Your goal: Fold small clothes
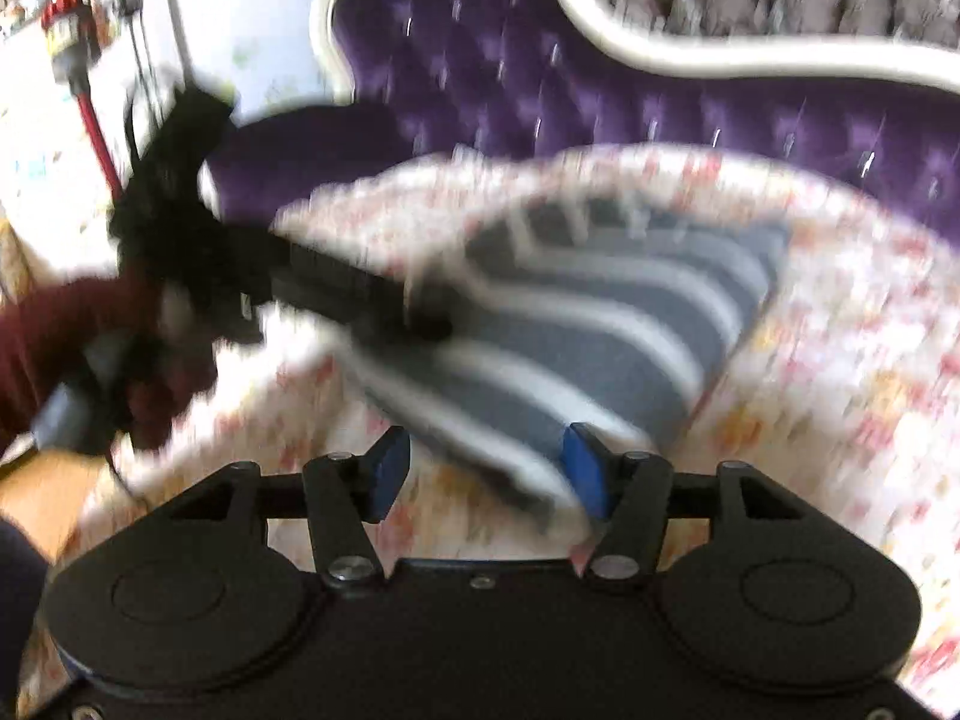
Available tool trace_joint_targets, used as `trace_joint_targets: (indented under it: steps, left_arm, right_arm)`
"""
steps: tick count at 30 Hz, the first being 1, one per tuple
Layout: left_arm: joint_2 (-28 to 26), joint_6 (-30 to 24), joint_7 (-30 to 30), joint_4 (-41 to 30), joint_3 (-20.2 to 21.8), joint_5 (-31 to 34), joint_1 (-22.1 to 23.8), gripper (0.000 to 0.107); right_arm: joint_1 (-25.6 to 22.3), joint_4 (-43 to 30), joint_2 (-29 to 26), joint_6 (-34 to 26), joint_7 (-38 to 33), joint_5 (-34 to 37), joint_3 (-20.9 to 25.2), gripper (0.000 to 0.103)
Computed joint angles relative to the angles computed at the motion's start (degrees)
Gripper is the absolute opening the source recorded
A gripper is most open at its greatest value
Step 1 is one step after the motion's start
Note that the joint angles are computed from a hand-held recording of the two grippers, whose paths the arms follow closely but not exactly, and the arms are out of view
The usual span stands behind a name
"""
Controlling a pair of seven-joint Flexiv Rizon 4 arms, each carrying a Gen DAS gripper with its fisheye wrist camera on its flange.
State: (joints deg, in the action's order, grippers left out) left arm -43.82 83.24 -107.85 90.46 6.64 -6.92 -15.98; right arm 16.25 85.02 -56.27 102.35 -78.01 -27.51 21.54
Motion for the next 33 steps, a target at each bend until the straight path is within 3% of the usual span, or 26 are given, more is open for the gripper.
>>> trace_joint_targets:
  steps: [2, 7, 10, 13, 16, 20, 23, 27, 29, 33]
  left_arm:
    - [0.1, 0.1, 0.1, 0.2, -0.5, -0.2, 0.4, 0.086]
    - [1.2, 2.9, 0.6, 2.2, -2.4, -0.7, 1.6, 0.085]
    - [2.1, 7.3, 4.2, 5.0, -8.2, -1.6, 5.8, 0.085]
    - [2.3, 10.3, 7.7, 7.7, -16.3, -3.8, 11.6, 0.085]
    - [2.0, 10.2, 10.8, 9.2, -22.3, -5.6, 15.8, 0.086]
    - [1.8, 10.2, 13.9, 10.4, -25.2, -7.0, 17.6, 0.086]
    - [1.4, 10.8, 15.2, 10.4, -25.7, -7.8, 17.8, 0.086]
    - [0.4, 12.4, 16.6, 11.0, -30.8, -8.4, 21.3, 0.086]
    - [0.0, 12.2, 16.6, 10.7, -31.1, -8.7, 21.5, 0.086]
    - [-1.4, 13.7, 17.1, 9.9, -32.1, -8.3, 21.8, 0.086]
  right_arm:
    - [0.9, 1.1, 0.5, 1.5, -1.7, -1.1, -1.5, 0.064]
    - [-0.9, 2.1, 1.5, 2.6, -1.5, -1.0, 0.5, 0.064]
    - [-1.1, 0.2, 0.8, 5.1, 3.0, 2.1, -0.1, 0.077]
    - [-1.8, -3.9, -1.1, 4.7, 8.7, 3.5, -0.1, 0.077]
    - [-5.0, -10.3, -5.6, 1.7, 12.5, 0.6, 4.4, 0.078]
    - [-9.9, -17.7, -12.4, -4.5, 12.6, -1.8, 15.6, 0.078]
    - [-10.4, -22.7, -16.4, -8.2, 10.4, -0.6, 20.7, 0.078]
    - [-11.3, -26.3, -19.8, -11.9, 6.4, 1.2, 26.8, 0.079]
    - [-11.5, -28.5, -22.0, -13.7, 3.6, 1.8, 30.8, 0.079]
    - [-10.5, -32.1, -24.3, -14.5, -0.1, 3.9, 33.8, 0.08]
